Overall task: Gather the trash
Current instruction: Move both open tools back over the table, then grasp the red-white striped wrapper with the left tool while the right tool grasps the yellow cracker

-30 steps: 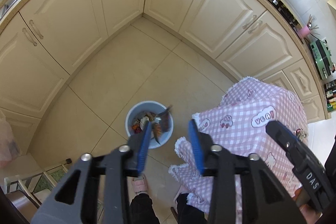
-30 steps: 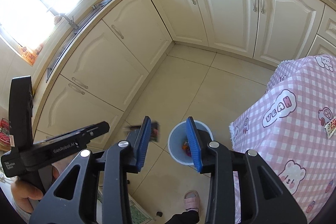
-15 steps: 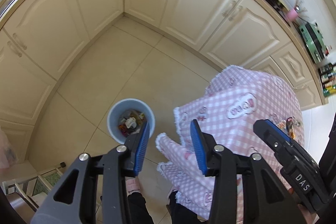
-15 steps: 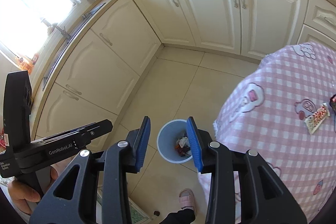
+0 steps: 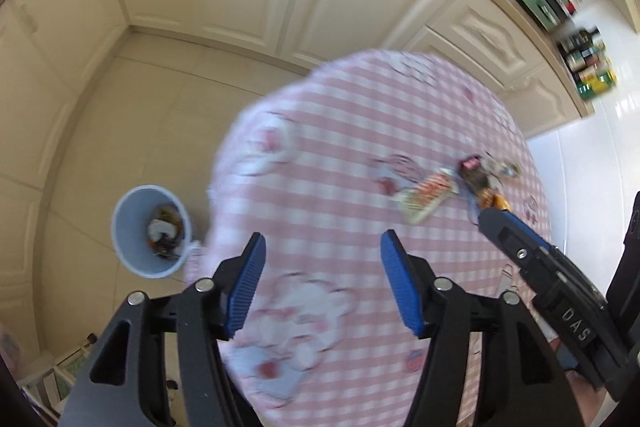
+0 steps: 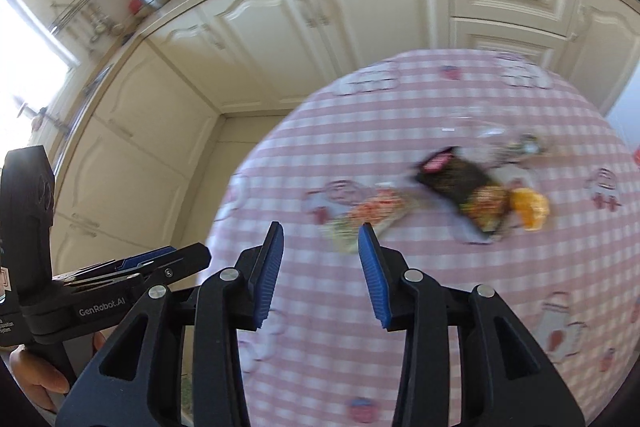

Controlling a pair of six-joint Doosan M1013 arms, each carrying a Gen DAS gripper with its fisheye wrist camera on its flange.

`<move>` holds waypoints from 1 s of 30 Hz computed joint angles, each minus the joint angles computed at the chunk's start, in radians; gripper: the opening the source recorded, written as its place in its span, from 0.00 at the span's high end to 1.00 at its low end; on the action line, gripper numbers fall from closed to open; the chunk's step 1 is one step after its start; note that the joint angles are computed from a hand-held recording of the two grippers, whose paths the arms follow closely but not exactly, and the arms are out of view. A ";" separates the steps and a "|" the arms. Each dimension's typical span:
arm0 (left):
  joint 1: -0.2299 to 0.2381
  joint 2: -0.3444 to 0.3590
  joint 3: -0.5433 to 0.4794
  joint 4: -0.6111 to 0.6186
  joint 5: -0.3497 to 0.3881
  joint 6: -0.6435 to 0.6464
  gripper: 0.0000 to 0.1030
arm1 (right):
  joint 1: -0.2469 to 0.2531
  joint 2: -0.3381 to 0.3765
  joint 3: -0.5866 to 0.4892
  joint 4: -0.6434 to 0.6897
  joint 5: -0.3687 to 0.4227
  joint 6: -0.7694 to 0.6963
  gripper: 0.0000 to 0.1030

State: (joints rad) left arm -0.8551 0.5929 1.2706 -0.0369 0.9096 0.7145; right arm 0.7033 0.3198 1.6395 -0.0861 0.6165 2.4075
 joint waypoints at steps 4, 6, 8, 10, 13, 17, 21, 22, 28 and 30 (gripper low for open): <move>-0.021 0.074 -0.096 -0.020 0.034 0.011 0.42 | -0.047 -0.044 0.074 -0.051 0.009 0.061 0.62; -0.029 0.102 -0.130 -0.021 0.047 0.011 0.42 | -0.072 -0.058 0.105 -0.063 0.015 0.084 0.60; -0.034 0.128 -0.165 -0.018 0.065 0.012 0.42 | -0.093 -0.066 0.129 -0.058 0.015 0.087 0.59; -0.035 0.158 -0.201 -0.024 0.089 0.014 0.42 | -0.110 -0.068 0.144 -0.042 0.014 0.071 0.59; -0.034 0.178 -0.221 -0.025 0.105 -0.003 0.42 | -0.134 -0.058 0.154 -0.002 0.006 0.022 0.57; -0.039 0.204 -0.250 0.003 0.121 -0.018 0.42 | -0.137 -0.032 0.146 0.012 0.013 -0.019 0.57; -0.043 0.215 -0.266 0.036 0.116 -0.022 0.42 | -0.139 -0.014 0.139 -0.016 0.035 -0.042 0.57; -0.044 0.218 -0.272 0.043 0.118 -0.022 0.42 | -0.135 -0.011 0.137 -0.038 0.034 -0.036 0.57; -0.062 0.256 -0.341 0.116 0.182 0.031 0.67 | -0.132 -0.005 0.136 -0.070 0.034 -0.037 0.69; -0.065 0.263 -0.358 0.124 0.211 0.056 0.75 | -0.132 -0.009 0.139 -0.070 0.032 -0.032 0.69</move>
State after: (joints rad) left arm -0.9197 0.8563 0.9130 0.0875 1.1207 0.7708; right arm 0.5710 0.3109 1.7787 -0.1562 0.6488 2.3754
